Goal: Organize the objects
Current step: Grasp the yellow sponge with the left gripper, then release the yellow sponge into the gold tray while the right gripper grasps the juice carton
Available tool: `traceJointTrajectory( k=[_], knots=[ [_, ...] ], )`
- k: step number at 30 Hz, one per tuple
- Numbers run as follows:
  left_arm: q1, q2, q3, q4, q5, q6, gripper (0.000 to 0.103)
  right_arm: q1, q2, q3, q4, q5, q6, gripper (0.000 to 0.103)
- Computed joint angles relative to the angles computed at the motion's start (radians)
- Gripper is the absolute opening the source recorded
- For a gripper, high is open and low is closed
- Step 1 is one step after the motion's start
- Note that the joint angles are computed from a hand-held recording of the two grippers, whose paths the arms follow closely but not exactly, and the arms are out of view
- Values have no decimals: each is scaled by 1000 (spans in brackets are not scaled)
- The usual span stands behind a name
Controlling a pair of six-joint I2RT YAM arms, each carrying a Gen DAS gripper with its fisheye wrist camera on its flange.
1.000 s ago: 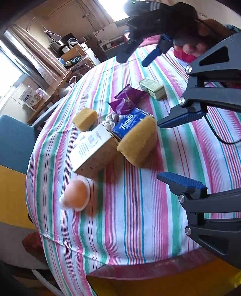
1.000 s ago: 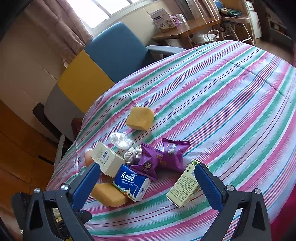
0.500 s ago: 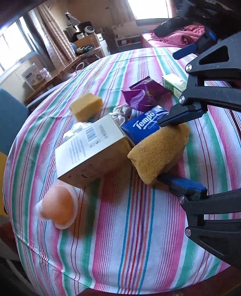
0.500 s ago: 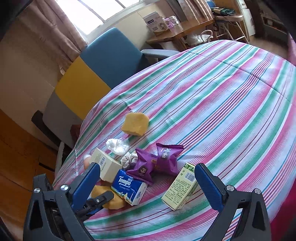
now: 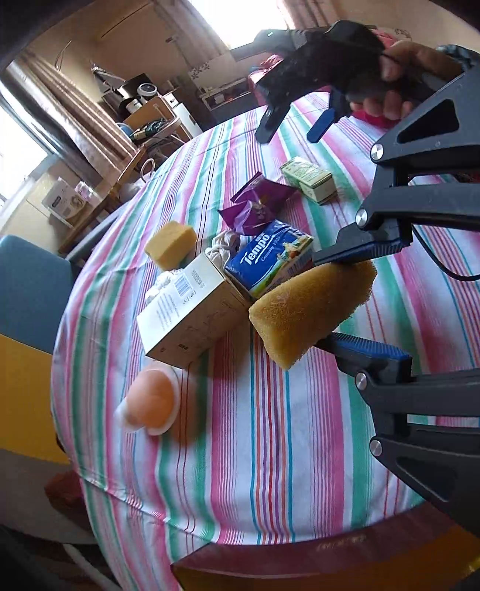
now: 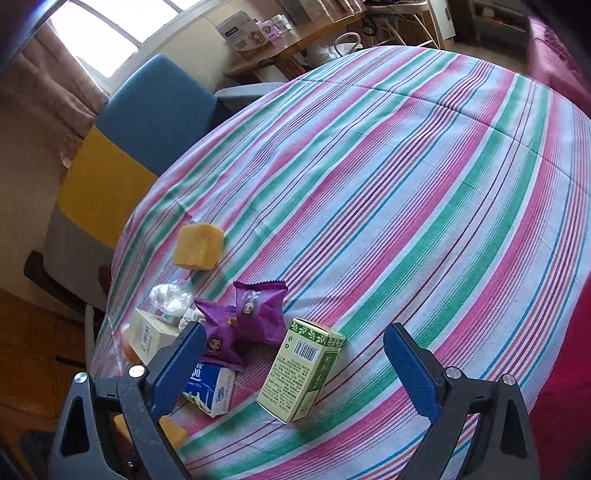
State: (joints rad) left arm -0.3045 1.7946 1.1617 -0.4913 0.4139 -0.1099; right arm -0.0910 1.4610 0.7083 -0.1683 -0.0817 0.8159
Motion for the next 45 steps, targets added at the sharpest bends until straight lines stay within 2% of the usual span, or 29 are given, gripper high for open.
traceJointTrajectory(
  k=[4, 11, 15, 18, 20, 21, 22, 23, 27, 30, 34, 38, 45],
  knots=[
    [30, -75, -54, -16, 12, 56, 37, 34, 57, 42, -35, -16, -39, 98],
    [78, -196, -135, -36, 37, 127, 37, 61, 108, 78, -92, 27, -60, 98],
    [113, -255, -175, -53, 55, 158, 37, 95, 169, 133, -151, 61, -99, 79],
    [147, -294, -204, -62, 68, 188, 37, 109, 208, 165, -188, 88, -111, 74],
    [169, -316, -218, -73, 78, 210, 37, 109, 222, 175, -207, 100, -117, 64],
    [180, -328, -224, -78, 82, 225, 37, 111, 228, 180, -215, 108, -121, 54],
    [197, -344, -232, -89, 88, 244, 37, 118, 234, 190, -232, 131, -126, 38],
    [219, -357, -235, -110, 100, 268, 37, 128, 242, 203, -253, 159, -130, 30],
    [358, -407, -235, -222, 143, 412, 37, 147, 250, 219, -280, 185, -151, 30],
    [554, -400, -193, -356, 180, 570, 37, 151, 253, 225, -287, 192, -161, 30],
    [788, -346, -127, -455, 146, 753, 37, 153, 260, 231, -284, 185, -166, 30],
    [960, -240, -55, -472, 69, 876, 37, 160, 263, 238, -287, 187, -181, 30],
    [1028, -118, -17, -412, -34, 909, 37, 177, 255, 234, -291, 200, -184, 30]
  ],
)
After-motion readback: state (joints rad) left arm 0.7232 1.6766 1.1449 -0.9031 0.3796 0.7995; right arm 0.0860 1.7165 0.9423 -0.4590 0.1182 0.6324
